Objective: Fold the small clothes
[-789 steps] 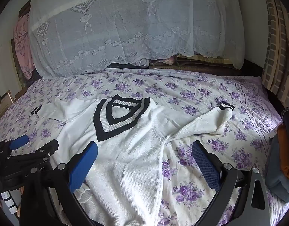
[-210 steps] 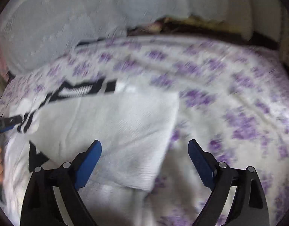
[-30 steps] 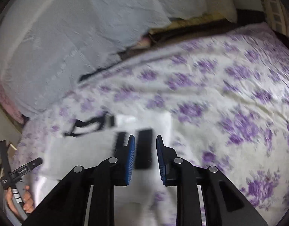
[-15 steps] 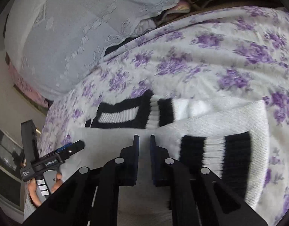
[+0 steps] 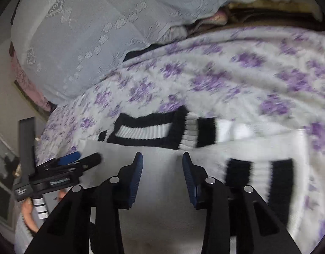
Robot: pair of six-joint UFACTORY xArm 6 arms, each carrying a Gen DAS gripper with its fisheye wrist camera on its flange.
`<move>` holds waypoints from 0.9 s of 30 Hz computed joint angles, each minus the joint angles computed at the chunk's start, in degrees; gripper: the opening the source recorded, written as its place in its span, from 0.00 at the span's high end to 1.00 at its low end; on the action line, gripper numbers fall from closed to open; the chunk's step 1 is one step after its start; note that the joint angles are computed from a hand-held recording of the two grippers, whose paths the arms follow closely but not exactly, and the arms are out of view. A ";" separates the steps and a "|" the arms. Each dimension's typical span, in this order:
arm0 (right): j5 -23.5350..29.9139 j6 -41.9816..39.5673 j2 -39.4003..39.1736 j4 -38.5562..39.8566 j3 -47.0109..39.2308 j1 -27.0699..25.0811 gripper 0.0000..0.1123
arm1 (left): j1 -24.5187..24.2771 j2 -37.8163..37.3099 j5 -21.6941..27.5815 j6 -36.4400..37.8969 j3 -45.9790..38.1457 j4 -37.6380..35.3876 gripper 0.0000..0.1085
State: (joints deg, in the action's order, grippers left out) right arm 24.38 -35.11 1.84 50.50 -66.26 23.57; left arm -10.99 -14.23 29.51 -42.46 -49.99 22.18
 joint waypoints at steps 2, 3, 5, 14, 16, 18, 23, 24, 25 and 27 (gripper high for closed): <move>-0.98 -2.86 -4.12 0.35 3.73 0.21 0.63 | -0.96 -3.86 -0.04 0.91 2.77 0.35 0.09; -1.73 -2.96 -5.82 -0.52 5.61 0.21 0.62 | -1.61 -5.75 1.59 -0.12 3.94 2.43 0.09; -1.76 -0.44 -7.56 -5.37 9.37 -0.30 0.57 | -2.64 -7.84 5.91 -2.03 5.67 4.98 0.09; -0.58 -3.55 -14.57 -0.43 15.52 -2.07 0.63 | -1.88 -17.71 3.64 -3.65 14.15 -2.31 0.09; -1.50 -3.64 -17.23 -2.34 18.54 -2.01 0.58 | -3.36 -21.18 6.39 -5.55 15.94 0.65 0.09; 2.52 -1.30 -15.65 -4.68 18.23 -3.63 0.55 | -3.36 -21.07 9.45 -4.69 16.37 -0.50 0.09; 3.10 -3.45 -16.30 -0.64 18.53 -4.89 0.56 | -8.46 -17.94 17.62 -10.27 12.99 8.99 0.09; 2.00 -2.74 -18.10 -1.44 20.03 -4.65 0.56 | -9.64 -18.81 18.92 -11.78 13.12 9.98 0.09; 1.30 -3.91 -21.08 -0.62 22.09 -4.27 0.56 | -10.76 -21.19 19.06 -12.29 14.37 9.49 0.09; 3.17 -9.33 -26.87 2.40 25.93 -4.01 0.49 | -12.34 -26.97 17.33 -11.28 18.23 6.71 0.09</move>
State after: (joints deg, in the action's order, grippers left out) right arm 27.55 -44.45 -25.03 52.90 -40.32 19.56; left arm -23.33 -41.20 46.84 -53.74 -31.76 28.89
